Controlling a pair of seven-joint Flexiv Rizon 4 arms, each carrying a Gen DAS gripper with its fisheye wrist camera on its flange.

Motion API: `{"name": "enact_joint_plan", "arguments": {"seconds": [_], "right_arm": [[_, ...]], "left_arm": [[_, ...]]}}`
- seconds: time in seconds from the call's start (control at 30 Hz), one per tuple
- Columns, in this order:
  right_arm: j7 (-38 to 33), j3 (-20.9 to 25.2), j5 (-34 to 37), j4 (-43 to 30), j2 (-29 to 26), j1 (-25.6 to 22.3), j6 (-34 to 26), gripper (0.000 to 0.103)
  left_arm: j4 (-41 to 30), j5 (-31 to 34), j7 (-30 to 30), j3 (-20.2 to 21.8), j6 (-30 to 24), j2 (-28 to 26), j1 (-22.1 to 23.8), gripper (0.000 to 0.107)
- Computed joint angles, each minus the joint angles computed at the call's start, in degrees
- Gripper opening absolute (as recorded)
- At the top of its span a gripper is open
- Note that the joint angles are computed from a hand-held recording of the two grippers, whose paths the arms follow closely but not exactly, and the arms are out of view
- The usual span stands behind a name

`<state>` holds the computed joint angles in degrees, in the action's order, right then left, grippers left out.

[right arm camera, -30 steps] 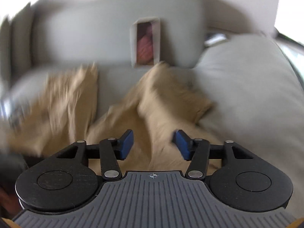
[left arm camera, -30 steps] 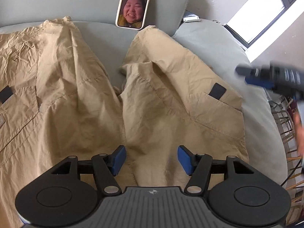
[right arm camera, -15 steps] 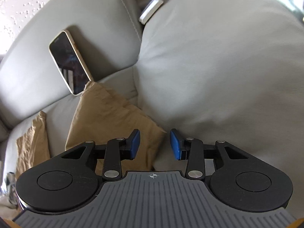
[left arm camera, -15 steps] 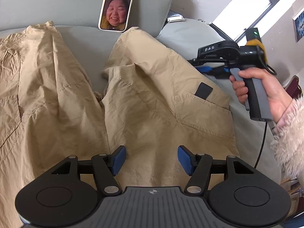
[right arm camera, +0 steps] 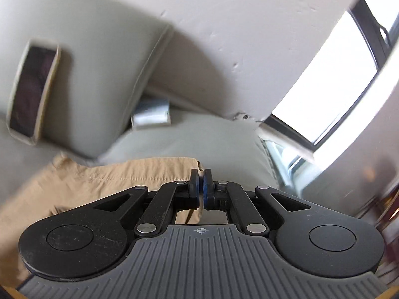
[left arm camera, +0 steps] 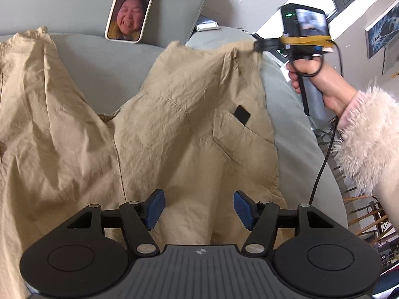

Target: Fold clothes

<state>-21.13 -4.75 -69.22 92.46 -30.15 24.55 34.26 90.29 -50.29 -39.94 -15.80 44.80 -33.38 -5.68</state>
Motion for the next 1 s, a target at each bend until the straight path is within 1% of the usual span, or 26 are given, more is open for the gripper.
{"name": "enact_joint_plan", "arguments": {"seconds": [0.03, 0.1, 0.13, 0.17, 0.2, 0.23, 0.27, 0.37, 0.43, 0.5, 0.57, 0.63, 0.7, 0.73, 0.8, 0.83, 0.9, 0.97, 1.0], "right_arm": [[-3.4, 0.4, 2.2, -1.3, -1.2, -0.2, -1.2, 0.005], [-5.0, 0.9, 6.7, -2.4, -2.1, 0.0, -3.8, 0.025], [-5.3, 1.1, 8.7, -2.8, -2.5, 0.2, -5.0, 0.045], [-1.9, 0.9, 9.0, -1.4, -1.2, 0.4, -4.6, 0.058], [0.7, 1.4, 9.5, 1.0, 1.0, -0.1, -2.9, 0.061], [3.3, 2.1, 10.1, 3.3, 3.2, -0.7, -1.2, 0.063], [4.8, 2.9, 11.1, 5.6, 5.5, -1.5, 0.1, 0.064], [11.2, 5.3, 12.6, 11.3, 12.0, -1.9, -0.4, 0.064], [15.7, 7.8, 12.2, 16.7, 17.9, -1.8, -2.4, 0.065], [18.4, 10.9, 12.5, 20.4, 23.0, -1.5, -5.8, 0.066], [19.5, 14.0, 13.5, 23.2, 27.2, -1.3, -8.4, 0.067], [20.5, 16.9, 14.6, 25.3, 31.3, -1.0, -10.2, 0.07], [23.0, 19.6, 15.2, 26.8, 34.9, -0.4, -11.0, 0.073], [24.2, 20.9, 15.5, 27.4, 36.6, -0.1, -11.3, 0.074], [26.5, 22.9, 17.1, 29.1, 39.6, 0.4, -8.6, 0.079], [27.6, 23.7, 18.1, 30.0, 41.0, 0.7, -6.8, 0.083], [29.6, 24.9, 21.6, 32.8, 43.5, 1.3, -0.7, 0.084], [32.1, 25.9, 26.6, 35.3, 44.2, 2.2, 6.1, 0.084], [33.7, 26.0, 28.6, 37.0, 43.9, 2.4, 10.7, 0.084]], "left_arm": [[-0.1, 0.3, -0.1, 0.1, -0.2, -0.1, -0.1, 0.06], [0.0, 0.5, -0.4, 0.1, -0.8, 0.0, 0.0, 0.06], [0.1, 0.3, -0.1, 0.0, -1.3, 0.2, 0.2, 0.06], [0.5, -0.3, 0.7, -0.4, -2.0, 0.5, 0.6, 0.06], [0.7, -0.8, 1.8, -0.6, -2.9, 0.9, 0.9, 0.06], [1.0, -1.4, 2.9, -0.8, -3.8, 1.3, 1.2, 0.06], [1.5, -2.0, 4.2, -0.9, -4.7, 1.9, 1.4, 0.06], [3.7, -4.2, 8.2, -0.7, -6.7, 4.5, 1.5, 0.059], [6.1, -6.8, 11.8, -0.5, -7.6, 7.2, 1.4, 0.059], [9.3, -10.2, 14.5, 0.4, -8.2, 10.8, 1.0, 0.059], [12.6, -13.4, 16.8, 1.8, -9.3, 14.6, 0.4, 0.059], [16.8, -15.4, 19.4, 4.0, -11.7, 19.2, 0.1, 0.06], [20.5, -15.1, 20.8, 6.8, -13.1, 23.2, -0.4, 0.061], [22.2, -14.3, 21.1, 8.3, -12.7, 25.1, -1.0, 0.061], [25.5, -11.8, 20.6, 10.8, -10.9, 28.5, -1.9, 0.061], [27.0, -10.2, 20.0, 11.8, -10.1, 30.0, -2.2, 0.061], [29.6, -7.4, 19.3, 13.7, -10.2, 32.7, -2.2, 0.061], [31.6, -5.9, 18.0, 14.6, -9.5, 34.2, -2.4, 0.061], [32.6, -5.6, 17.2, 14.9, -8.7, 34.8, -2.6, 0.062]]}}
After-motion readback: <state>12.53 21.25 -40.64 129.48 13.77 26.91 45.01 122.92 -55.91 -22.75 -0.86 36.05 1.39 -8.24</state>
